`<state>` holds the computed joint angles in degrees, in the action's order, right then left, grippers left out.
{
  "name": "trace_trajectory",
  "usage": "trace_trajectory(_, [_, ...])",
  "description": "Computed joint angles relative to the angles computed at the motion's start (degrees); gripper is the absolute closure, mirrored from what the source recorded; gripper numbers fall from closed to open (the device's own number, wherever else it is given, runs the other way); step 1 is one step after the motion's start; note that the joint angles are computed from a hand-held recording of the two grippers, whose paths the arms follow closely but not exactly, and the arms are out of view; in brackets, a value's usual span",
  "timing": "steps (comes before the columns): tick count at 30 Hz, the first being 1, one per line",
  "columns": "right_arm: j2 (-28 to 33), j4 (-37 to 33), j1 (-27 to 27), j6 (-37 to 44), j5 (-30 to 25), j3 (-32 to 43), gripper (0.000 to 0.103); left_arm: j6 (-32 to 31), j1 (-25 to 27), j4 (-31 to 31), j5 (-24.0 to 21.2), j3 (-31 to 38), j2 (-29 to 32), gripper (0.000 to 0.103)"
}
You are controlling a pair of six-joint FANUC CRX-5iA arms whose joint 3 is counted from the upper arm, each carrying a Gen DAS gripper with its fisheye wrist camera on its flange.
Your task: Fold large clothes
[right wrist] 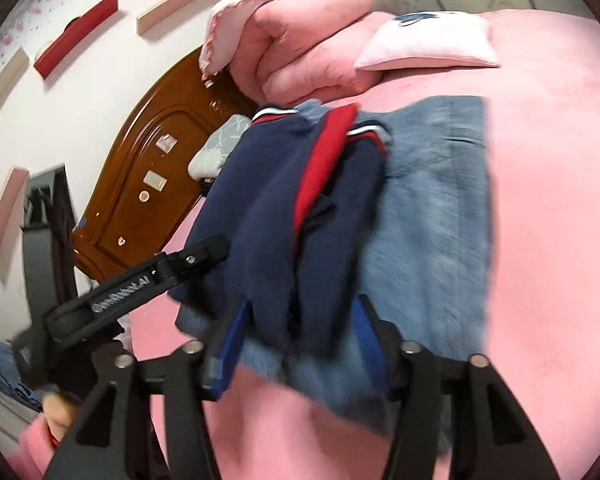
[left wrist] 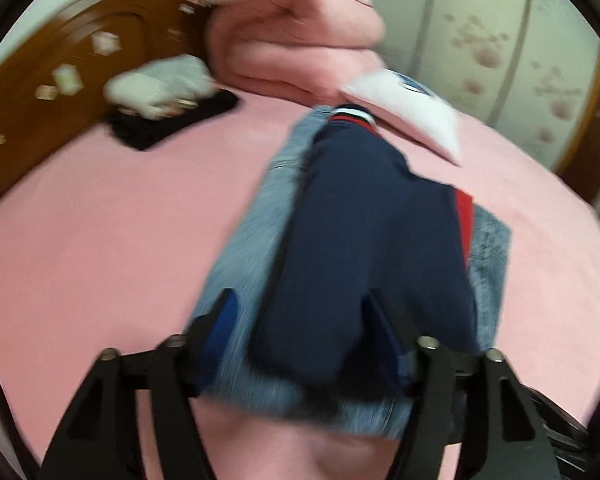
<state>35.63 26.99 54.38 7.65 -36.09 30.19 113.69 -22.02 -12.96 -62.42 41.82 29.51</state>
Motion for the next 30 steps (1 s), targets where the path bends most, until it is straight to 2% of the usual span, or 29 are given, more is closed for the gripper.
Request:
trace_trajectory(1, [-3.08,2.67,0.81,-3.54,0.42,-5.21,0.034,2.73,-1.79,-3.58,-1.13,-0.68,-1.02,0.033])
trace_trajectory(3, [-8.17,6.73,2.43,-8.66,0.12,-13.72,0.032,6.46,-5.34,-8.76,-4.98,-2.9,-3.18,0.03])
trace_trajectory(5, [-13.66,5.94,5.79,-11.26,-6.37,-20.6,0.03,8.98,-8.57,-11.01,-9.4,-5.29,-4.7,0.03])
trace_trajectory(7, [-17.9,1.73,9.04,-12.17,-13.59,-24.63,0.026,11.45,-11.37,-10.46,-11.28,-9.2,-6.56,0.03])
trace_trajectory(9, [-23.29,-0.84,13.44,-15.95,-19.88,-30.44,0.026,12.78,-13.98,-5.94,-11.11,-14.65,-8.83,0.03])
trace_trajectory(11, [-30.11,-1.71,19.82,-23.58,-25.96,-37.48,0.026,13.32,-17.37,-3.54,-12.64,-17.32,-9.74,0.03])
trace_trajectory(14, [-36.46,-5.07,29.74,-35.22,-39.34,-41.07,0.024,12.67,-25.25,-2.9,-17.23,-17.97,-9.56,0.03])
trace_trajectory(18, [-40.57,-8.61,43.55,-54.03,-56.02,-40.05,0.017,11.92,-33.94,-1.02,-21.42,-17.68,-9.45,0.03])
trace_trajectory(22, [-43.1,-11.54,55.76,-72.51,-65.87,-37.53,0.017,11.48,-41.48,3.1,-23.65,-17.09,-10.27,0.03])
trace_trajectory(25, [-40.95,-13.64,62.55,-80.0,-74.24,-31.88,0.016,10.74,-45.67,3.33,-26.93,-13.0,-9.6,0.03])
trace_trajectory(30, [-36.79,-12.18,68.26,-85.07,-83.76,-22.43,0.016,6.84,-49.07,3.2,-32.28,-1.74,-7.14,0.029])
